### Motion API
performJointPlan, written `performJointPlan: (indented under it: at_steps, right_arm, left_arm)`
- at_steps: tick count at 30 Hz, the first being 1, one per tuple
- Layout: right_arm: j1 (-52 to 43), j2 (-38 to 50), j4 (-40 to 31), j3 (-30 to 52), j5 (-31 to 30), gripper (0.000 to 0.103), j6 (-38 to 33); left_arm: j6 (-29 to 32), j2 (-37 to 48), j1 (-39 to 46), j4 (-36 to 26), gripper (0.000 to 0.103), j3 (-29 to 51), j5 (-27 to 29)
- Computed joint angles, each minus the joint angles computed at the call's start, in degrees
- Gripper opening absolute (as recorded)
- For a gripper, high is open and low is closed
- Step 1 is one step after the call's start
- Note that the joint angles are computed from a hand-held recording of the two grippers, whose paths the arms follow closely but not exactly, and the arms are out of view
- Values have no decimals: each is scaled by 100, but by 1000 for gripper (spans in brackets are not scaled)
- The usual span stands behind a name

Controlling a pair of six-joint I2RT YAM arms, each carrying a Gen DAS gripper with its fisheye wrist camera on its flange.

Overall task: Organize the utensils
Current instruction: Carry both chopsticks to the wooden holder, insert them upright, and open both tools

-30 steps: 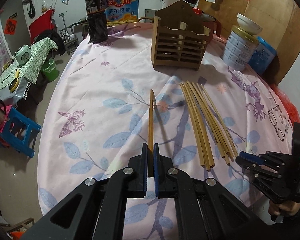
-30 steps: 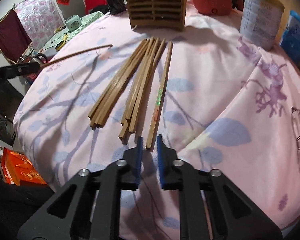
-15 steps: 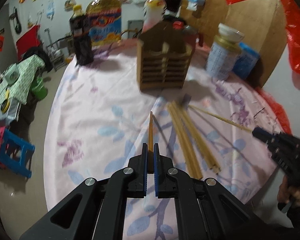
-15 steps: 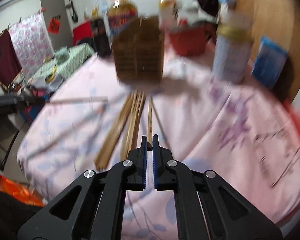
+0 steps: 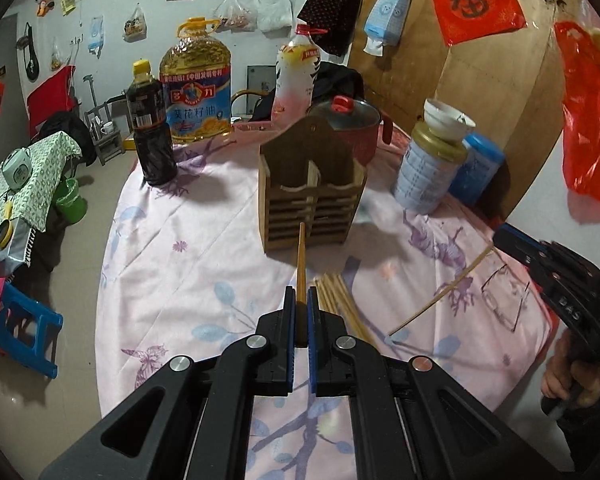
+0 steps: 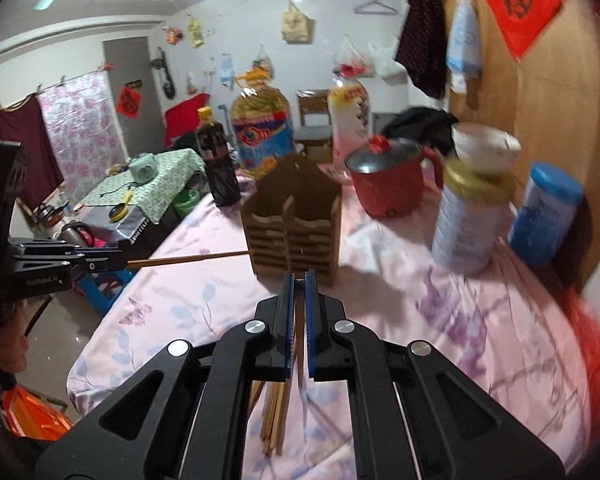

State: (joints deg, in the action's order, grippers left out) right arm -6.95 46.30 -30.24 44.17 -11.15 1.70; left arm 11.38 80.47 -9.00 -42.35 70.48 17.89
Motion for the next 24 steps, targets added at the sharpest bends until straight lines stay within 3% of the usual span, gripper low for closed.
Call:
performJointPlan:
  at_steps: [5, 11, 21, 24]
  right_arm:
    - [-554, 693, 267, 670, -755, 6, -298]
    - [-1042, 1736, 552, 1843, -1469, 6, -220]
    - [-632, 3299, 1151, 3372, -1135, 6, -174]
    - [-427, 3917, 1051, 3669, -931, 7, -316]
  left_arm:
    - [-186, 442, -107, -670, 6, 1155, -126]
    - [-459, 1874, -208, -1926, 6, 3352, -234]
    - [-704, 4405, -570, -3839, 6, 7097, -810]
    - [-884, 5472, -601, -4626, 9, 8776, -814]
